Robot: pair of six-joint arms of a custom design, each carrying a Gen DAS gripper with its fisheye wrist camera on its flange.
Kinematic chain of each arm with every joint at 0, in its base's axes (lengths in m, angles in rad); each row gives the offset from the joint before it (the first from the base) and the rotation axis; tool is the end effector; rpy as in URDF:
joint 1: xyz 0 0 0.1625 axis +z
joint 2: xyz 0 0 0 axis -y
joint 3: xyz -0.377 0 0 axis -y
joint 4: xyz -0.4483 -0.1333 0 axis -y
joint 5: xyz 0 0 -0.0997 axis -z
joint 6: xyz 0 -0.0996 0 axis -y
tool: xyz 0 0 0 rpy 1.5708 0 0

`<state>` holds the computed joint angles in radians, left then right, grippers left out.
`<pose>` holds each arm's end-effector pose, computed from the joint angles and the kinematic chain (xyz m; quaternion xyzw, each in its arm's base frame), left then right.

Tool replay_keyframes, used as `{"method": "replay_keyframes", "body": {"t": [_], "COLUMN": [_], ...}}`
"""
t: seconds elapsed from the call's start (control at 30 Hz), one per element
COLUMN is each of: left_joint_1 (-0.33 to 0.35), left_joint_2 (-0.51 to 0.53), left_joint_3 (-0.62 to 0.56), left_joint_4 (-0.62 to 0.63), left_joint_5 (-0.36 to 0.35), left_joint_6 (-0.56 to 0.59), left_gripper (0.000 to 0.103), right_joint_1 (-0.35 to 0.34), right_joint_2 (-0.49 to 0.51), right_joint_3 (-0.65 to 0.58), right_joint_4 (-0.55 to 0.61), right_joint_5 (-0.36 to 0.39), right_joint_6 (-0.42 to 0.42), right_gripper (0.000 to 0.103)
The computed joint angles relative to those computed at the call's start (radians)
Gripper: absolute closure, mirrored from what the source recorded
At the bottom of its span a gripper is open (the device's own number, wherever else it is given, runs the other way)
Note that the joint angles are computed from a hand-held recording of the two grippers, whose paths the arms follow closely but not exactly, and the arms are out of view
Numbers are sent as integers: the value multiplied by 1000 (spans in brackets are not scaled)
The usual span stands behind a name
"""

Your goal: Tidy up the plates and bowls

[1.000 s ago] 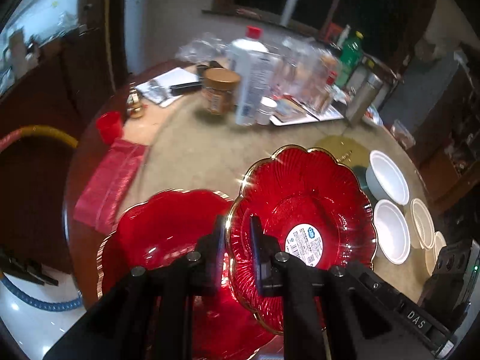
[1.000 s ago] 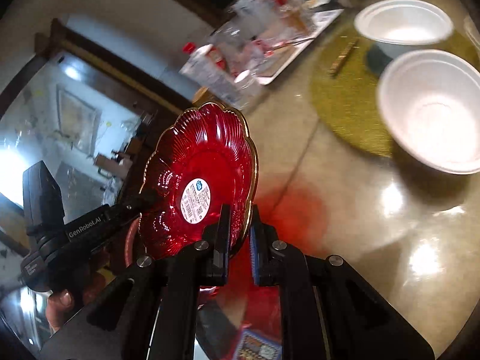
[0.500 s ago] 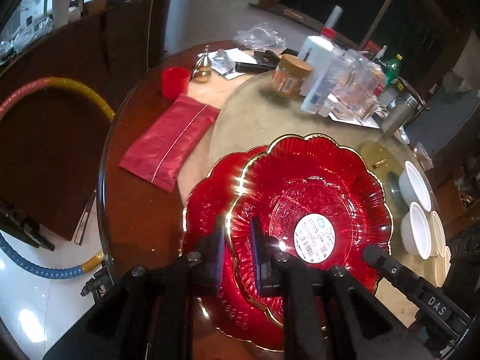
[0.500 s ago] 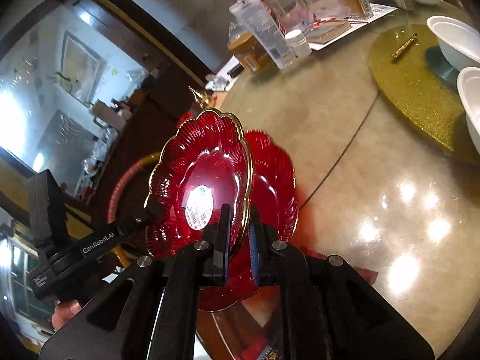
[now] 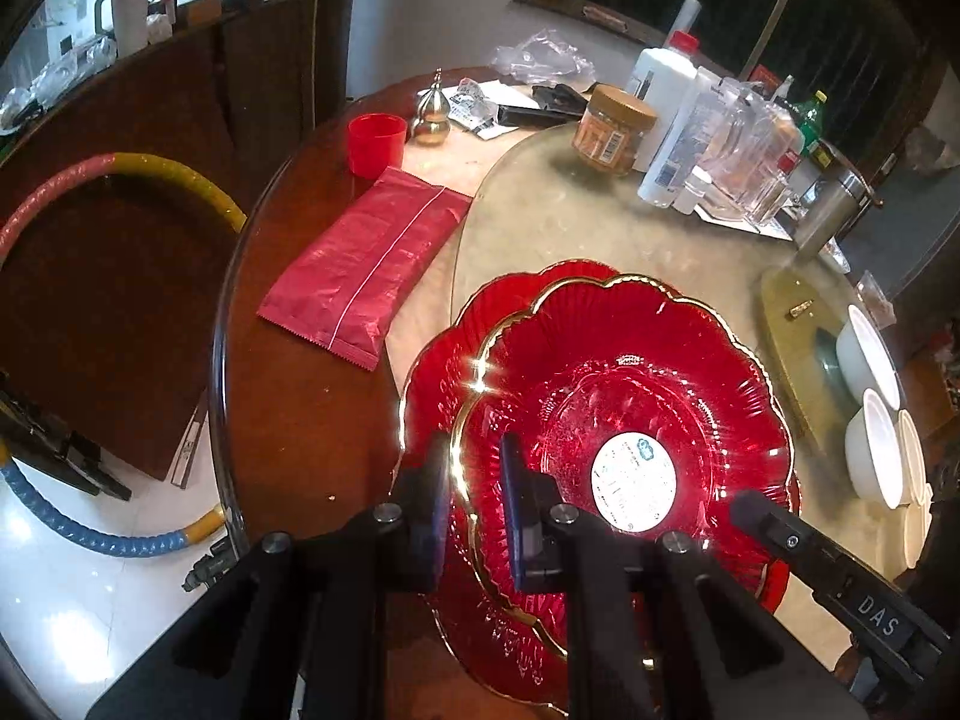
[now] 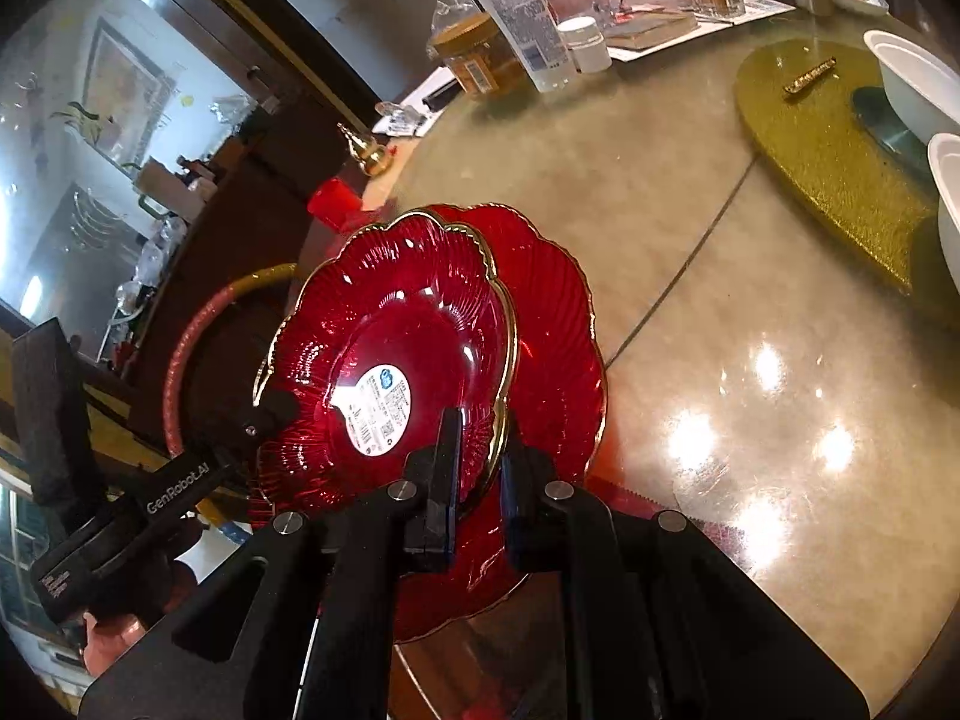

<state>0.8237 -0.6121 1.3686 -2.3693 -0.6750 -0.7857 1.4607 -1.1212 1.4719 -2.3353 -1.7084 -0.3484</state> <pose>-0.3458 -0.6840 0.0134 -0.0265 0.9008 -0.3139 0.2988 0.0403 -0.7246 0.2978 0.1020 -0.9711 0.1843 0.1121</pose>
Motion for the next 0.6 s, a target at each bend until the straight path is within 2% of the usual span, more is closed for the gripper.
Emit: {"method": "replay_keyframes", "body": {"t": [0.13,0.3,0.47,0.53,0.6], "left_joint_1": [2,-11,-27,-32,-38], "left_joint_2": [8,16,21,19,18], "left_joint_3": [-9,-11,-12,-1,10], "left_joint_4": [19,22,3,-38,-90], "left_joint_5": [2,55,110,122,132], "left_joint_6": [-9,-5,17,37,64], "left_gripper": [89,88,88,82,53], "right_joint_1": [7,30,56,59,65], "right_joint_2": [6,14,17,10,3], "right_joint_3": [-4,6,22,32,45], "right_joint_4": [-6,-48,-106,-137,-185], "right_joint_5": [-23,-89,-163,-164,-180], "right_joint_6": [-1,-31,-99,-118,-142], "right_gripper": [91,88,84,84,84]}}
